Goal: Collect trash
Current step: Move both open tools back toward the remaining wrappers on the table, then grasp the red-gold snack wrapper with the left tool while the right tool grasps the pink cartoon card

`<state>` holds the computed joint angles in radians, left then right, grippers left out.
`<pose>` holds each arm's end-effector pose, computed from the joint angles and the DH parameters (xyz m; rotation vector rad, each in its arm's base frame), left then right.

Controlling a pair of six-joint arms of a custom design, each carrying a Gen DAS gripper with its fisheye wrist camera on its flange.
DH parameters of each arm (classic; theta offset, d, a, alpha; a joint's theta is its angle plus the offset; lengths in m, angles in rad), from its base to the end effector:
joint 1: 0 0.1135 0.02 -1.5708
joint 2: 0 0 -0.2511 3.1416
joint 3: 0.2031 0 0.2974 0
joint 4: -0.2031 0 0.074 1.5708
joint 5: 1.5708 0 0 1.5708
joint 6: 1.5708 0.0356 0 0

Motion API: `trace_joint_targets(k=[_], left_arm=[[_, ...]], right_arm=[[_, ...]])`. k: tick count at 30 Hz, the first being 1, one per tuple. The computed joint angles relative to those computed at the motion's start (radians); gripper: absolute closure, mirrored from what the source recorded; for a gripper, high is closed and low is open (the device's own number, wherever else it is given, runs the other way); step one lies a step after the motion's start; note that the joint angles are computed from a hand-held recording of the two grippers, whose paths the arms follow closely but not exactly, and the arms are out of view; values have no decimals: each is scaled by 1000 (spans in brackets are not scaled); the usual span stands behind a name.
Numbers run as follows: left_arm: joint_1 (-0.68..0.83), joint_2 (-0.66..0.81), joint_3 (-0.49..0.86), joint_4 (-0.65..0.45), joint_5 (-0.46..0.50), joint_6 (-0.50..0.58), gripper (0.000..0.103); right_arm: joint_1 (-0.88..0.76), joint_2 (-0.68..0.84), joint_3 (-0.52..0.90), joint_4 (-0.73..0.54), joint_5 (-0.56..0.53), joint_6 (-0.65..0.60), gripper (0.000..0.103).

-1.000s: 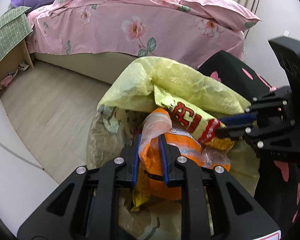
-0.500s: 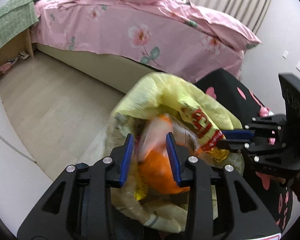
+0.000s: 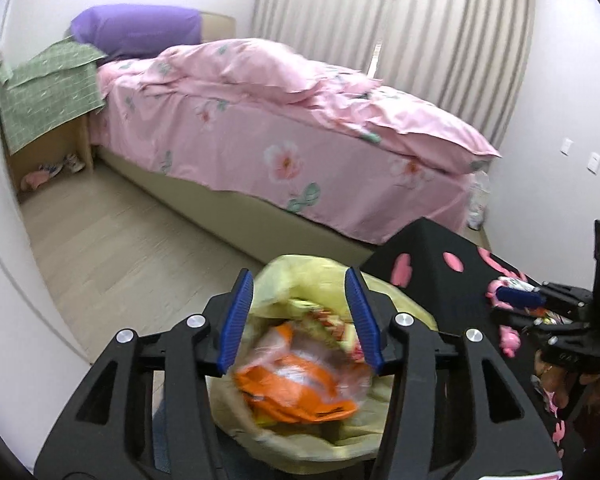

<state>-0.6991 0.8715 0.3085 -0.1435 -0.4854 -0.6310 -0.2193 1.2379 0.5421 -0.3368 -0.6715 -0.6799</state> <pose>0.1768 -0.1269 0.1324 -0.1742 2.1822 -0.1953 0.2510 -0.0332 0.1227 -0.7540 2.2285 0.4553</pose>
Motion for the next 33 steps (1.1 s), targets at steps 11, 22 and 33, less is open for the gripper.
trace_joint_targets(k=[11, 22, 33], left_arm=[[-267, 574, 352, 267, 76, 93, 57], [-392, 1038, 820, 282, 314, 306, 57], [-324, 1683, 1754, -175, 345, 496, 53]], right_arm=[[-662, 71, 134, -133, -207, -305, 55], [-981, 453, 386, -262, -264, -534, 48], [-1112, 597, 458, -309, -245, -704, 48]])
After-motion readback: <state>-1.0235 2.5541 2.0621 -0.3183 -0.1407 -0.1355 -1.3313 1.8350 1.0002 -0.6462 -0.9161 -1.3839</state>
